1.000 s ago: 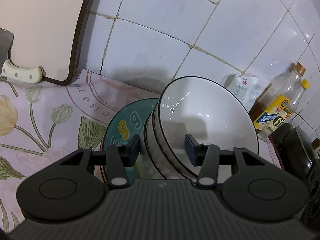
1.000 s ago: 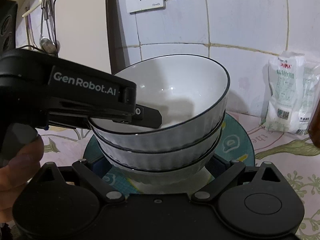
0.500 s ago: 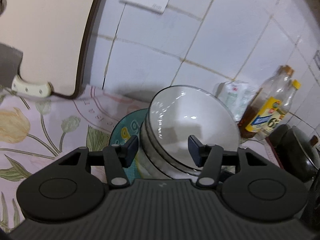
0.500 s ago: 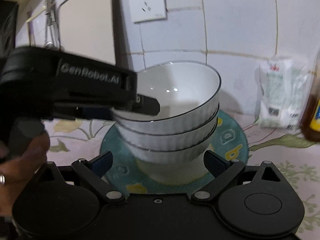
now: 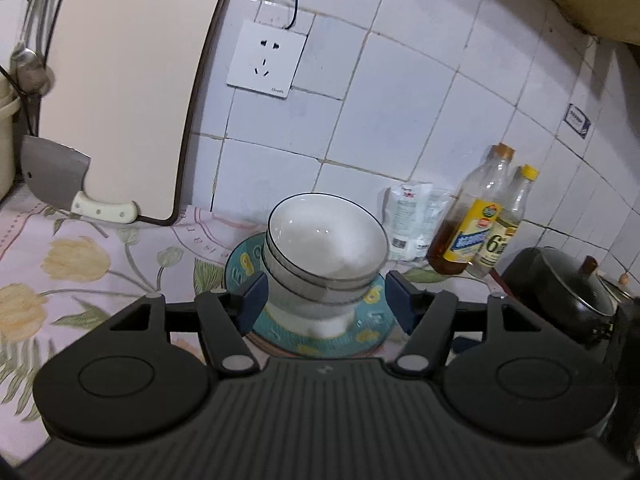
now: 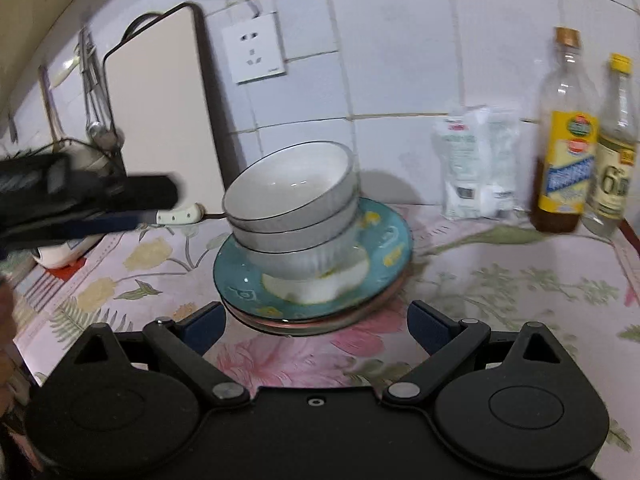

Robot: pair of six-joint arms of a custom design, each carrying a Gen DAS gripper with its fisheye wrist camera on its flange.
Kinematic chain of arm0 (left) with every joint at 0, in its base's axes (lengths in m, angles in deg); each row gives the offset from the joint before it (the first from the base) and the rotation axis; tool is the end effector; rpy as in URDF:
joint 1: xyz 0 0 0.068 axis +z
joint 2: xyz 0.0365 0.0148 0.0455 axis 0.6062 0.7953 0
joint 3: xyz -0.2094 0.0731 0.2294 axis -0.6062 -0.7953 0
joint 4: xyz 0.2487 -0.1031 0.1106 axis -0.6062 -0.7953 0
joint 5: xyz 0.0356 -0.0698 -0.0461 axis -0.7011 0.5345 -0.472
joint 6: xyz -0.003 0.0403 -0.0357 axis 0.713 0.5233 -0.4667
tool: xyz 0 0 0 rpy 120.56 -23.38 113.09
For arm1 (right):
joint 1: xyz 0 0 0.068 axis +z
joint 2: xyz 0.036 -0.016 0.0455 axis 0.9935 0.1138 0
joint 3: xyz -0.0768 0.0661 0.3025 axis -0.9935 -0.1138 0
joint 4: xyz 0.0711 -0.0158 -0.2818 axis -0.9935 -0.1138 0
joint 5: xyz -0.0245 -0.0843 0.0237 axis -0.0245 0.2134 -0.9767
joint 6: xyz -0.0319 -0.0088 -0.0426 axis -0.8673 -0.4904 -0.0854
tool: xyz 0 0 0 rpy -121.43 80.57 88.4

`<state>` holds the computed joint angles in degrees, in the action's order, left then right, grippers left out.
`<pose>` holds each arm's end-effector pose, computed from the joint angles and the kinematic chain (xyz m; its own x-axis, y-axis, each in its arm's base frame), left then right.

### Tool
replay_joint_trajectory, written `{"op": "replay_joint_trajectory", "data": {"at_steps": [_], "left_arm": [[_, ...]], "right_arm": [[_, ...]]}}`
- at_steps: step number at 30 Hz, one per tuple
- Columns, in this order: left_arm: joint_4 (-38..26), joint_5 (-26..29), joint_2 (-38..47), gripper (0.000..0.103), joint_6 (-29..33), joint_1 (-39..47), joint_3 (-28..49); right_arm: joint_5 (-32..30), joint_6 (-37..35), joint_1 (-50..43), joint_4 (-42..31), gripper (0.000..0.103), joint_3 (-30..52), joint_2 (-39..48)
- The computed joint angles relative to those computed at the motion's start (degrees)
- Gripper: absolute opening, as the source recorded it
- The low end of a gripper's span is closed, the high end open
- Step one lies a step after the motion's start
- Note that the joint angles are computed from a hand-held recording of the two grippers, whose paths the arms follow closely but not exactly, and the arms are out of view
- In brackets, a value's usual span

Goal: Organize plates and bowls

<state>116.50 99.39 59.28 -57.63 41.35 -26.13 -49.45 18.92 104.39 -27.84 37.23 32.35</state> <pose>0.3281 -0.0005 0.1099 -0.4984 -0.0182 -0.8667 0.5249 0.7894 -0.3184 0.2417 0.0812 0.0676 -0.5447 0.1793 -0.8192 0.0963 0.9838 0.1513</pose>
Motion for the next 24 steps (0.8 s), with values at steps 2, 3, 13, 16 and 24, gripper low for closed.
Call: {"op": "replay_joint_trajectory", "data": {"at_steps": [2, 3, 13, 16, 24], "left_arm": [[-1.7, 0.7, -3.2, 0.066, 1.6, 1.0, -2.0], [-3.1, 1.4, -5.1, 0.066, 2.5, 1.6, -2.9], [-15.1, 1.4, -28.1, 0.086, 8.5, 7.9, -11.0], [-17.8, -0.8, -36.0, 0.097, 11.5, 9.9, -14.6], [-28.7, 4.7, -50.9, 0.103, 17.6, 20.6, -19.2]], "right_arm": [[0.6, 0.9, 0.2, -0.7, 0.099, -2.7, -4.0], [0.5, 1.2, 0.2, -1.5, 0.099, -3.8, -6.1], [10.8, 8.3, 10.1, -30.7, 0.099, -8.7, -40.9], [19.1, 11.4, 19.0, -43.8, 0.100, -7.4, -50.1], [39.2, 30.7, 40.4, -71.9, 0.103, -0.6, -54.9]]}}
